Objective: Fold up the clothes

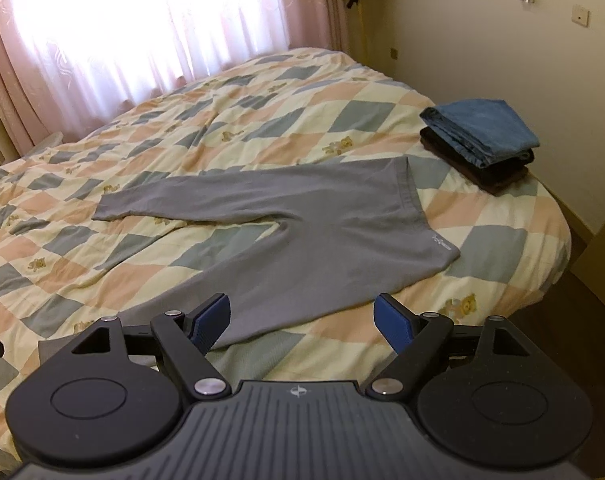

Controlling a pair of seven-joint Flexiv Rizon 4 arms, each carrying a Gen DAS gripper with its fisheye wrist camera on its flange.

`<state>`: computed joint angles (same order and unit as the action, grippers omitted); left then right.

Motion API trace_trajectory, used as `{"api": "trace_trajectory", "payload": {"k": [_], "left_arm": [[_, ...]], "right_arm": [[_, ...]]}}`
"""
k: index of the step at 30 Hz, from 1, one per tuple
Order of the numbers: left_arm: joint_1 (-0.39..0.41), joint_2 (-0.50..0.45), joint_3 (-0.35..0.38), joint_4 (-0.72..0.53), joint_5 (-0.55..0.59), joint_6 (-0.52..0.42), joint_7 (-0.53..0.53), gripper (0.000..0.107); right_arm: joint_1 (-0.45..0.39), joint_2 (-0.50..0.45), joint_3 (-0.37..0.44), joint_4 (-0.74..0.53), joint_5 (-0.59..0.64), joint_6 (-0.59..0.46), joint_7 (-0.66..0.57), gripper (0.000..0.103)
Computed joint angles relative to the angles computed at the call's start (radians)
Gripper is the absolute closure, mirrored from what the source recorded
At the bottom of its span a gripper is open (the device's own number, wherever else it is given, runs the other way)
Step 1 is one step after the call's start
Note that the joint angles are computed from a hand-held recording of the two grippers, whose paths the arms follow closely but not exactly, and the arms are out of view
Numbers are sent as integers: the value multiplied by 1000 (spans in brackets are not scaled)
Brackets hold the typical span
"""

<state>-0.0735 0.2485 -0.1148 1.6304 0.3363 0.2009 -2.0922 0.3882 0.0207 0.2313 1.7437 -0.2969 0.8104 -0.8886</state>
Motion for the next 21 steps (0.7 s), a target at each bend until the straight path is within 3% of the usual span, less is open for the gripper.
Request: {"api": "trace_trajectory", "payload": {"k": [21], "left_arm": [[19, 114, -17, 85, -20, 10, 17, 44]], "right_arm": [[-20, 92, 24, 95, -74, 26, 82, 20]]}}
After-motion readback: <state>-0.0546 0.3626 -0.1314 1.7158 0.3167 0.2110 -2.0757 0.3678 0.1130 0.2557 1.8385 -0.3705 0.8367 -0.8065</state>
